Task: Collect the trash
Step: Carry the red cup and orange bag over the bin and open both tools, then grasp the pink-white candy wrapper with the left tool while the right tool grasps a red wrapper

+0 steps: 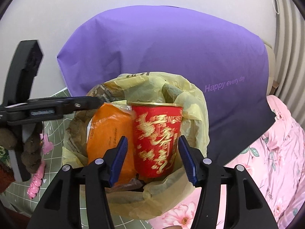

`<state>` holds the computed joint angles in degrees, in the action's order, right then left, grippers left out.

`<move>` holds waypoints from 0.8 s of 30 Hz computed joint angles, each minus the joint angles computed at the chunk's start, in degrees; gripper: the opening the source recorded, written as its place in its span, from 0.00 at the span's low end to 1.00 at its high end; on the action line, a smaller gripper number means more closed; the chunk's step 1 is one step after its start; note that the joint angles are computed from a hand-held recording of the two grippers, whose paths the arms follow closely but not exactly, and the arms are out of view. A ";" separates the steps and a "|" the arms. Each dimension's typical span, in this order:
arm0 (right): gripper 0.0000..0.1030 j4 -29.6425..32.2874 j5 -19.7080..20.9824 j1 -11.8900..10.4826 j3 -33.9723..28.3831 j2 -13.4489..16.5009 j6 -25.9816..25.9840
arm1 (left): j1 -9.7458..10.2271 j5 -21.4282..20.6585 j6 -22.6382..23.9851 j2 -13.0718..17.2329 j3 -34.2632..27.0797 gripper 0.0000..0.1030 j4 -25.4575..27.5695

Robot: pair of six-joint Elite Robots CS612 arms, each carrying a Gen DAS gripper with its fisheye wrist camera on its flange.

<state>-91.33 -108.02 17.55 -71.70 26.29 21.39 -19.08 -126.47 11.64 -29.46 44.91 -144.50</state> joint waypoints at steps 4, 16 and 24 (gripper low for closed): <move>0.58 -1.54 -0.92 0.48 0.19 -0.24 -0.59 | 1.09 1.65 -4.84 -2.37 5.26 0.46 -8.24; 0.65 -17.96 1.32 2.28 7.93 -3.01 -4.49 | 5.49 18.08 -15.39 -8.99 21.99 0.46 -24.37; 0.66 -23.14 14.01 3.01 18.78 -7.26 -7.07 | 9.81 31.44 -25.19 -10.97 28.71 0.46 -28.74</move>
<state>-114.46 -94.00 20.56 -52.93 19.04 14.31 -9.27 -95.03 -13.54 -40.43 73.61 -173.24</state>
